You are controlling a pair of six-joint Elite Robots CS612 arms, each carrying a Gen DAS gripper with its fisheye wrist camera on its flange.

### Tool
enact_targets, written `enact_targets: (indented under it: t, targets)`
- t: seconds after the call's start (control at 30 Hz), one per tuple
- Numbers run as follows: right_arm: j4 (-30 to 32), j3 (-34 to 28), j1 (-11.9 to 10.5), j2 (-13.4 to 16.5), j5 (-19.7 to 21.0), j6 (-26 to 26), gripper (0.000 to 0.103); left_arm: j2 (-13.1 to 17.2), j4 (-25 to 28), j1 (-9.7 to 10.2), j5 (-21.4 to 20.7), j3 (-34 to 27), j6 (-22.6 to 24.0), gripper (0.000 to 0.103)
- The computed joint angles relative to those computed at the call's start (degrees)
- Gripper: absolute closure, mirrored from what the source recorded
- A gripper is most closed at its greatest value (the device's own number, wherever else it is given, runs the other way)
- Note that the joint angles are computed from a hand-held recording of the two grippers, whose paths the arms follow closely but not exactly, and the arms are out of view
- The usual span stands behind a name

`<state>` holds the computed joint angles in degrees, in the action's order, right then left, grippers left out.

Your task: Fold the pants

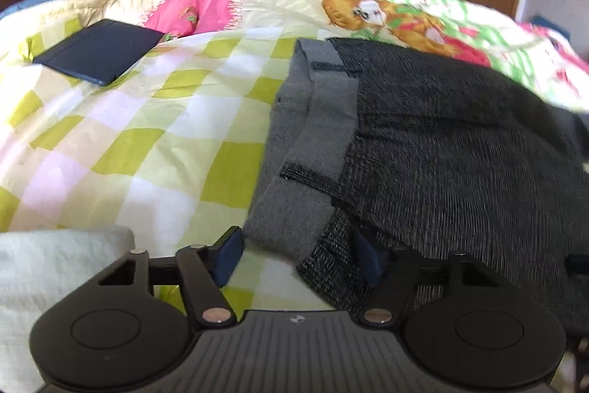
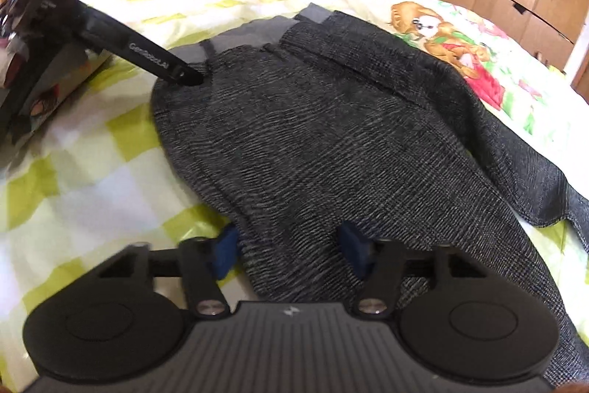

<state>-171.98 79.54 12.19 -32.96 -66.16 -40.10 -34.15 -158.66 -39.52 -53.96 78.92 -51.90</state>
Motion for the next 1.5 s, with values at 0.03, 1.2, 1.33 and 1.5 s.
enact_targets:
  t: [0.03, 1.2, 1.33, 1.5]
  targets:
    - [0.69, 0.12, -0.07, -0.22, 0.05, -0.71, 0.060, -0.22, 0.81, -0.08, -0.32, 0.00, 0.50, 0.027]
    - [-11.93, 19.58, -17.77, -10.48, -7.53, 44.01, 0.054, 1.35, -5.05, -9.24, -10.10, -5.47, 15.86, 0.048]
    - [-15.64, 17.99, -22.15, -8.25, -8.81, 57.39, 0.048, 6.11, -1.94, -9.28, -13.78, -15.24, 20.83, 0.048]
    - [-19.13, 13.52, -25.35, -4.01, -5.44, 70.71, 0.048, 10.63, 4.49, -9.84, -16.13, -25.33, 25.19, 0.047]
